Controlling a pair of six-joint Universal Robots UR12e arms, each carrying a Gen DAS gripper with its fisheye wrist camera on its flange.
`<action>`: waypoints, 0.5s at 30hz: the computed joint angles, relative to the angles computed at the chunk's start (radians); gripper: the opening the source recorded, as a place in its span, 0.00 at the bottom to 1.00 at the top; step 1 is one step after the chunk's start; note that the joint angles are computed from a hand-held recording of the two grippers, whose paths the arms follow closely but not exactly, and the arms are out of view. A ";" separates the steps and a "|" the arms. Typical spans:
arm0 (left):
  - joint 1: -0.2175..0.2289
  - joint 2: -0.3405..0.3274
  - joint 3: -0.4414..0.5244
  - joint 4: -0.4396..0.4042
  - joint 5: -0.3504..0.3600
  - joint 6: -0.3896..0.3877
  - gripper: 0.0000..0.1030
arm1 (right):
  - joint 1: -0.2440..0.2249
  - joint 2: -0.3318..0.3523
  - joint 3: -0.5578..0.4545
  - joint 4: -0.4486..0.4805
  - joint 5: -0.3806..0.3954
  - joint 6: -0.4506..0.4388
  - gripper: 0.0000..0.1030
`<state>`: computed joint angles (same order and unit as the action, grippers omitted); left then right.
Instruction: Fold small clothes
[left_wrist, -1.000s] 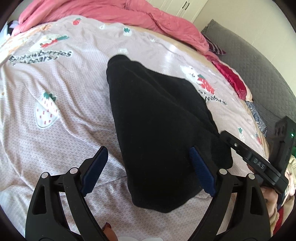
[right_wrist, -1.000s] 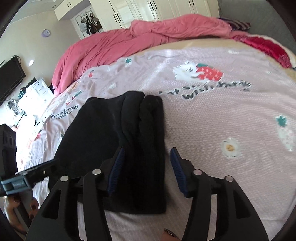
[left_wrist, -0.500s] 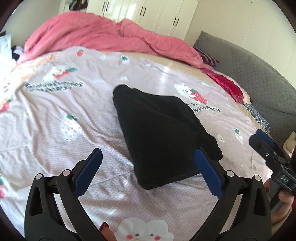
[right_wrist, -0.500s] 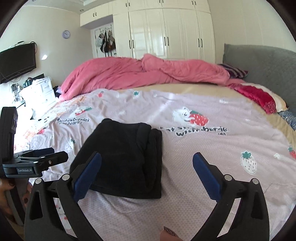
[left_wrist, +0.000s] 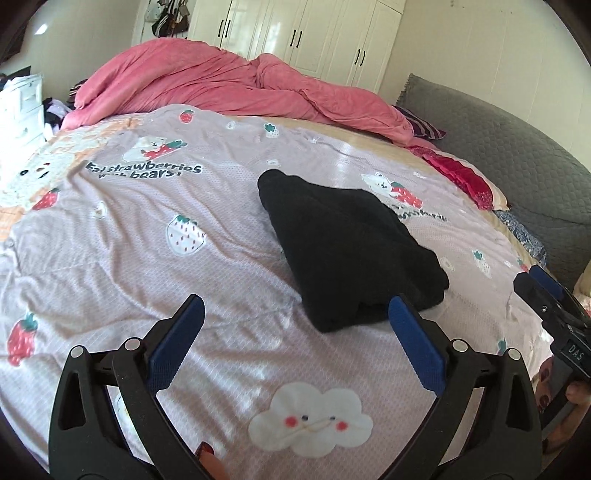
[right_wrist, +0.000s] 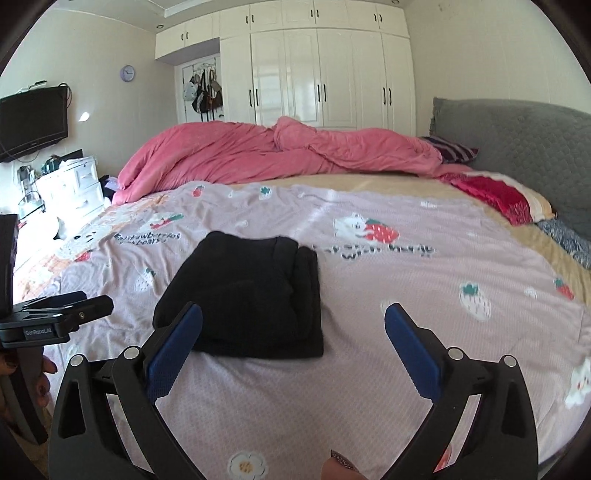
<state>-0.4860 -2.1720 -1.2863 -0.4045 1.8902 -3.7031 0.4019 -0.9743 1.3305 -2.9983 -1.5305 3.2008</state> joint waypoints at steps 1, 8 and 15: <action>-0.003 0.003 -0.005 -0.001 0.003 0.002 0.91 | 0.003 -0.002 0.006 -0.001 -0.009 0.001 0.96; -0.018 0.025 -0.042 -0.059 -0.001 -0.012 0.91 | 0.018 -0.027 0.060 0.026 -0.038 0.025 0.96; -0.019 0.026 -0.044 -0.122 -0.030 -0.036 0.91 | 0.019 -0.034 0.081 0.126 -0.025 0.065 0.96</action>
<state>-0.5054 -2.1456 -1.3305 -0.5268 1.8603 -3.7393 0.4208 -1.0087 1.4118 -2.8723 -1.5554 3.2658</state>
